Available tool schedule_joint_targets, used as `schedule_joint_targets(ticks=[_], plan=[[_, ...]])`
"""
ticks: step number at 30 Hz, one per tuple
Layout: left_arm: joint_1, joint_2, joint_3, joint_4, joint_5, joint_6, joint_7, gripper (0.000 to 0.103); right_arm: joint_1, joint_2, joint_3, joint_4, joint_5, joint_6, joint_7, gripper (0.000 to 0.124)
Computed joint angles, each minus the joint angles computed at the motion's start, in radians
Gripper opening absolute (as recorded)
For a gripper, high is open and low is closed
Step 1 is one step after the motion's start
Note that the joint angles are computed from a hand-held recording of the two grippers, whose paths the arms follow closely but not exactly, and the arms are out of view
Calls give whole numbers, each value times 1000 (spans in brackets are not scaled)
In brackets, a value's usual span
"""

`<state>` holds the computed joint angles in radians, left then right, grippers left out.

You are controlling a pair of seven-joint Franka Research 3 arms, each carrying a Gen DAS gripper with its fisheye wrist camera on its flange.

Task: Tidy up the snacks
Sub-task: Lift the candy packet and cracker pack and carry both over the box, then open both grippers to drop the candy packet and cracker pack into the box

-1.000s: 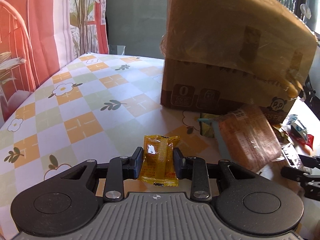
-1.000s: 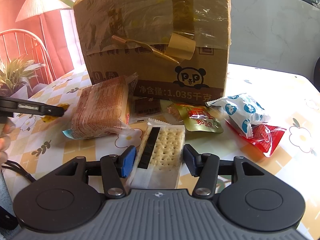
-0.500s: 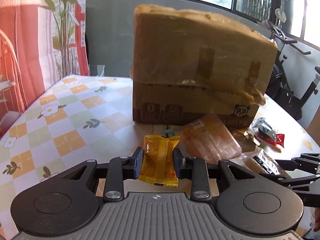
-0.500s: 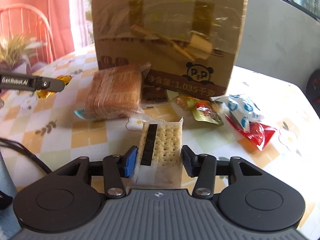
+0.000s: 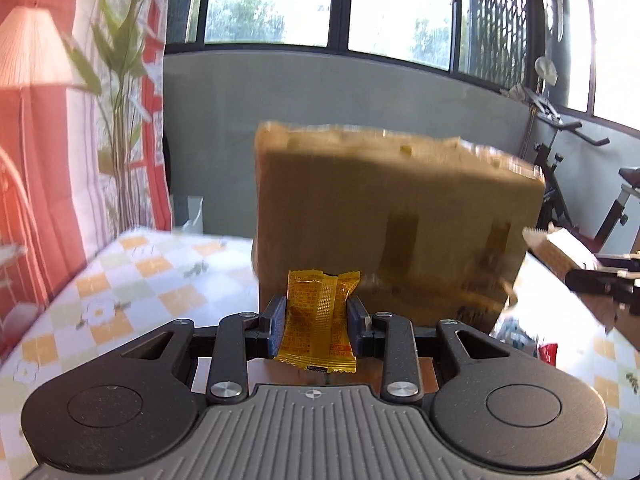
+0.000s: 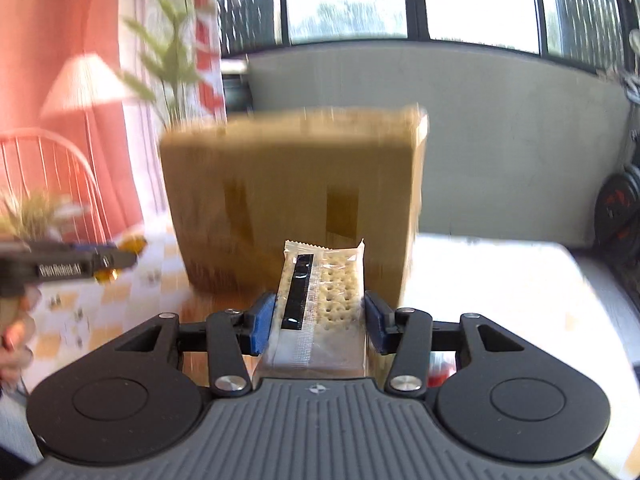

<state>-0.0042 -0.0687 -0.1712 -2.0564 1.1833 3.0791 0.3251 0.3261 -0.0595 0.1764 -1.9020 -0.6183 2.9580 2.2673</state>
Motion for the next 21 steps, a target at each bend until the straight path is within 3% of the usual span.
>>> schedule_joint_targets(ticks=[1,4,5,9,15,21], plan=[[1,15,0,32,1,4,6,34,0,21,-7,34,30,22,-28,49],[-12,64,9,133,-11,13,17,34,20,108,-17,162,396,51,-319,49],[-20,82,14,168,-7,17,9,34,33,141,-28,216,444,49,-369,49],[-71,173,38,327,-18,5,23,34,59,283,-51,459,500,-7,-499,49],[-119,388,3,613,-285,-110,358,34,183,503,-221,800,387,-167,-470,49],[-150,572,-19,855,-454,-212,601,39,187,584,-250,888,419,-236,-479,50]])
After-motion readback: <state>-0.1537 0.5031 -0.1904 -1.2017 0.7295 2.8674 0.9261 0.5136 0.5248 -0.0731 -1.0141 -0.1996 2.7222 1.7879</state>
